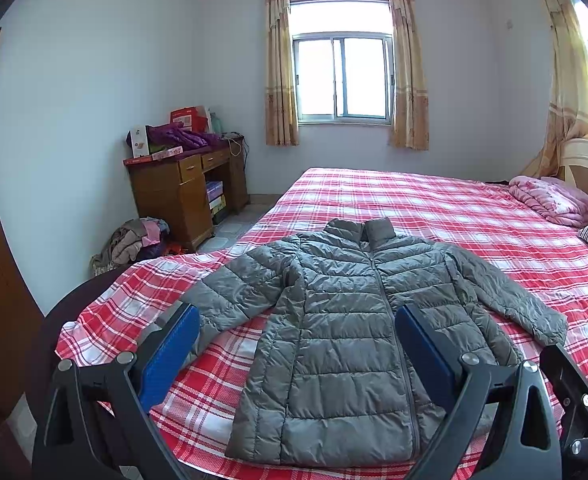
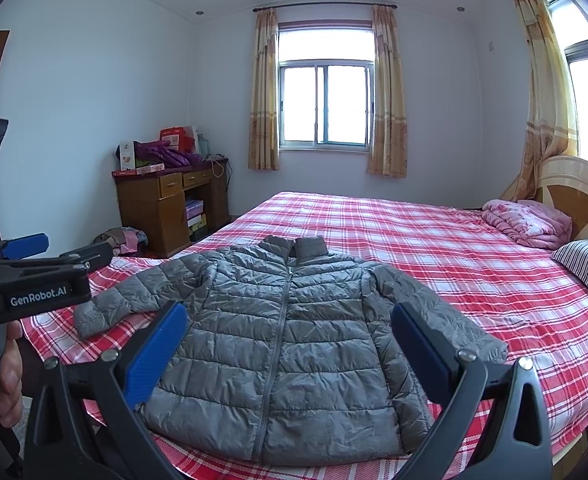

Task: Fold large clothes
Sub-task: 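Grasp the jacket sleeve cuff with the right gripper and lift it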

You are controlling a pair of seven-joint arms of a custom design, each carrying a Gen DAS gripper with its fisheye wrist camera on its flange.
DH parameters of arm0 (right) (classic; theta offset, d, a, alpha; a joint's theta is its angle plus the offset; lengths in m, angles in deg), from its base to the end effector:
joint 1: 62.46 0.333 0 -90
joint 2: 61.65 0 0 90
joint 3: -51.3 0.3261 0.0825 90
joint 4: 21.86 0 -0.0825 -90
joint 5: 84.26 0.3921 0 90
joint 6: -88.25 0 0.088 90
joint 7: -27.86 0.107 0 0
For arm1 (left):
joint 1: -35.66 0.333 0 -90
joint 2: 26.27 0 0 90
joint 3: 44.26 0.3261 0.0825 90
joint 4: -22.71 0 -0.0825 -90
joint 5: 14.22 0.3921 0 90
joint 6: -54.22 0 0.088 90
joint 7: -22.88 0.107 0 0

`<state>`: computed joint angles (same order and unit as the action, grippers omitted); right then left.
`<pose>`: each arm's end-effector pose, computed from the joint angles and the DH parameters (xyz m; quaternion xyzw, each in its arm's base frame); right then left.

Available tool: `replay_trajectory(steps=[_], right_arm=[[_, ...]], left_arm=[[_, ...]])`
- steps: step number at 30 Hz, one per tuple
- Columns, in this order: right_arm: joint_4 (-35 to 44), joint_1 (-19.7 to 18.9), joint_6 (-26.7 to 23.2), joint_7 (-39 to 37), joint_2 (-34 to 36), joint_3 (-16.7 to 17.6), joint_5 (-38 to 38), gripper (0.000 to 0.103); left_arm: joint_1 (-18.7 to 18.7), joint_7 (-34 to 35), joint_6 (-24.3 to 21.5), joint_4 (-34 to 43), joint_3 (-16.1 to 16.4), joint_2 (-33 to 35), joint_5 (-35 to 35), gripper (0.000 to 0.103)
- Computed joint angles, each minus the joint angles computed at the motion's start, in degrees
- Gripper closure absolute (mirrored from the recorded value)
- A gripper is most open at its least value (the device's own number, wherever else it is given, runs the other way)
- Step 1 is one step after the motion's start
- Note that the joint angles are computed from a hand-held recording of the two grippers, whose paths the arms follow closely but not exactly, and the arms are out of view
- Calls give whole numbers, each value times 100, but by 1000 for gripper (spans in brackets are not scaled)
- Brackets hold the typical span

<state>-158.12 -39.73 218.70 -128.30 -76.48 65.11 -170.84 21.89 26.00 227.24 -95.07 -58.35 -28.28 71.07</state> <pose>0.4060 0.2756 0.4607 -0.4793 0.6612 -0.4776 0.3241 0.4669 -0.3323 0.5191 -0.4733 0.7044 -0.4266 0.3128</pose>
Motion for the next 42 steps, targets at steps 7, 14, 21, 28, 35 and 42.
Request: replay_trajectory(steps=[7,14,21,28,35,42], right_arm=[[-171,-157,386,101,-144,-168,-190,0],[-482,-587,856,531,-218,-490,-269,0],[-913,-1280,1374,1027,-228,-975,-106,0],[-1477,-2190,1534,1110,-263,-1543,532,2],[-1520,-2896,2395,954,312,-1914,949,14],[-1466,-3090,2512,1462,443,-1884,-43,80]], left_arm=[[-38,-36,12,281,67,408,185,5],[-291,822,-255,1027,218,1395,-269,5],[-701,2353,-522,2362,403,2791,-1415,5],[-980,3896,-1208,4113,339,4311,-2787,5],[-1459,4913,-2181,6111,615,5736,-3749,5],[-1769,5484,-2572,6984,1000,6300,-4374,5]])
